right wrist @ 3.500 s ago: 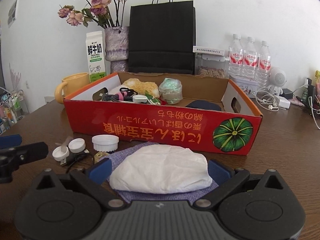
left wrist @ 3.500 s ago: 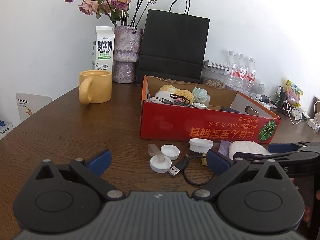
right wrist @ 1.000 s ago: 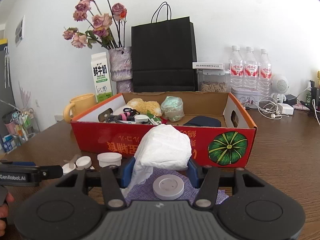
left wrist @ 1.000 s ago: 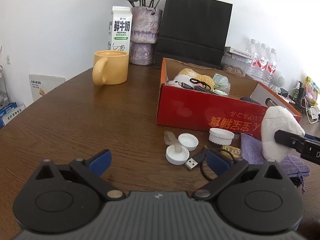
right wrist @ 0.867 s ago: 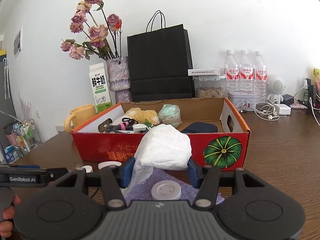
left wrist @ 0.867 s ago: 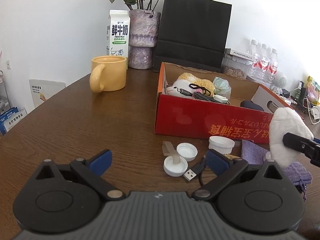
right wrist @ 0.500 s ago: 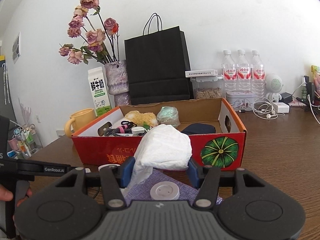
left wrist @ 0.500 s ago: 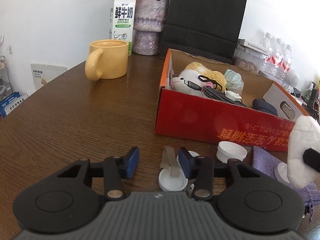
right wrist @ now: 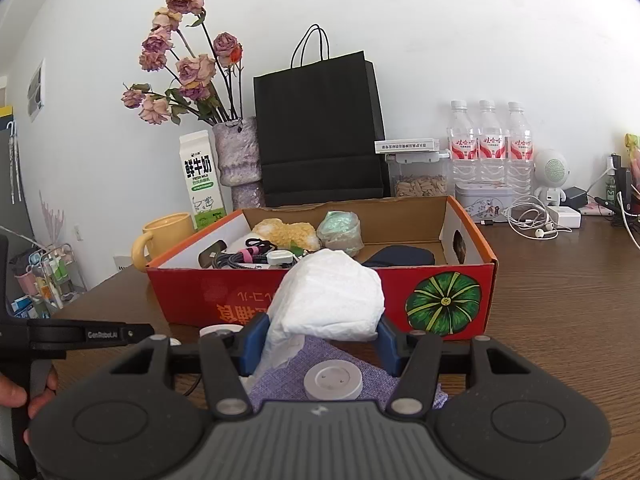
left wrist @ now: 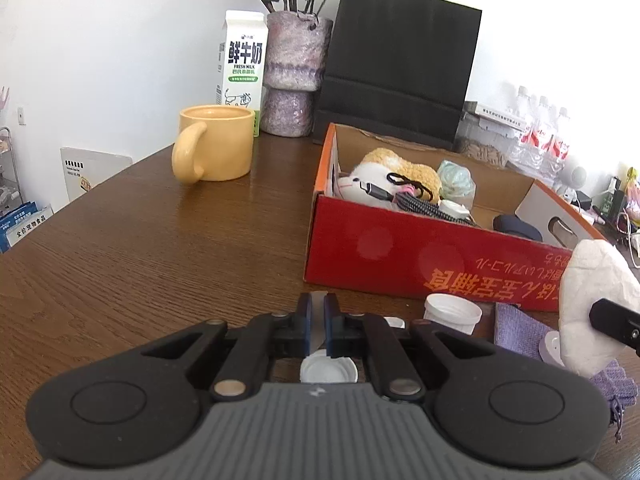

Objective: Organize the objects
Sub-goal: 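Grasp a white bottle cap with the left tool while right tool holds the tissue, then carry tissue and cap into the cardboard box and release both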

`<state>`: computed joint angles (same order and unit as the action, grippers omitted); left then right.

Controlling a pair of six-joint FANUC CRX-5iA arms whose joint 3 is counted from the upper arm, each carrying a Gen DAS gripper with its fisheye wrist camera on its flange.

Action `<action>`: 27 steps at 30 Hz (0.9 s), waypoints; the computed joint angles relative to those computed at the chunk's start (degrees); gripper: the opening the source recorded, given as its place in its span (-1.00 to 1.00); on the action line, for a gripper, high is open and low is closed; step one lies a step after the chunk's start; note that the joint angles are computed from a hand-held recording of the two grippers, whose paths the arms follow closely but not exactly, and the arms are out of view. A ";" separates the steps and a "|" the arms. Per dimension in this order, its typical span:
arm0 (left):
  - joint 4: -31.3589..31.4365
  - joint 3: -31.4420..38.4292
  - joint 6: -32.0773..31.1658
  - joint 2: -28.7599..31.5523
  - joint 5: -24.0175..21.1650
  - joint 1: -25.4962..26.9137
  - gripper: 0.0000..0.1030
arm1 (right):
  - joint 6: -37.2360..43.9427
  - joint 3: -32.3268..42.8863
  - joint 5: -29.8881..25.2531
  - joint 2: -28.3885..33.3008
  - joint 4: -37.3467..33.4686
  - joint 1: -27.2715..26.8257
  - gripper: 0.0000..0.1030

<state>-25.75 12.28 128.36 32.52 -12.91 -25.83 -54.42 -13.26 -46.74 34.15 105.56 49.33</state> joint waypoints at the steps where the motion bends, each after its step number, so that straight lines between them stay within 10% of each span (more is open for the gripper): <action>1: -0.99 -0.35 1.42 -0.33 0.52 0.00 -0.87 | 0.02 0.01 -0.05 0.01 -0.02 0.02 0.07; 13: -25.89 -1.21 26.80 -4.81 1.40 -4.32 -0.87 | -3.34 -1.09 -1.79 -0.42 3.80 -0.39 0.07; 27: -16.38 7.25 11.34 -0.22 7.59 -5.04 -0.87 | -3.56 0.94 -3.91 -0.71 7.86 -3.53 0.07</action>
<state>-42.13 19.53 139.69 32.30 -5.32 -30.87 -57.98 -12.32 -50.65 33.44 113.42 45.80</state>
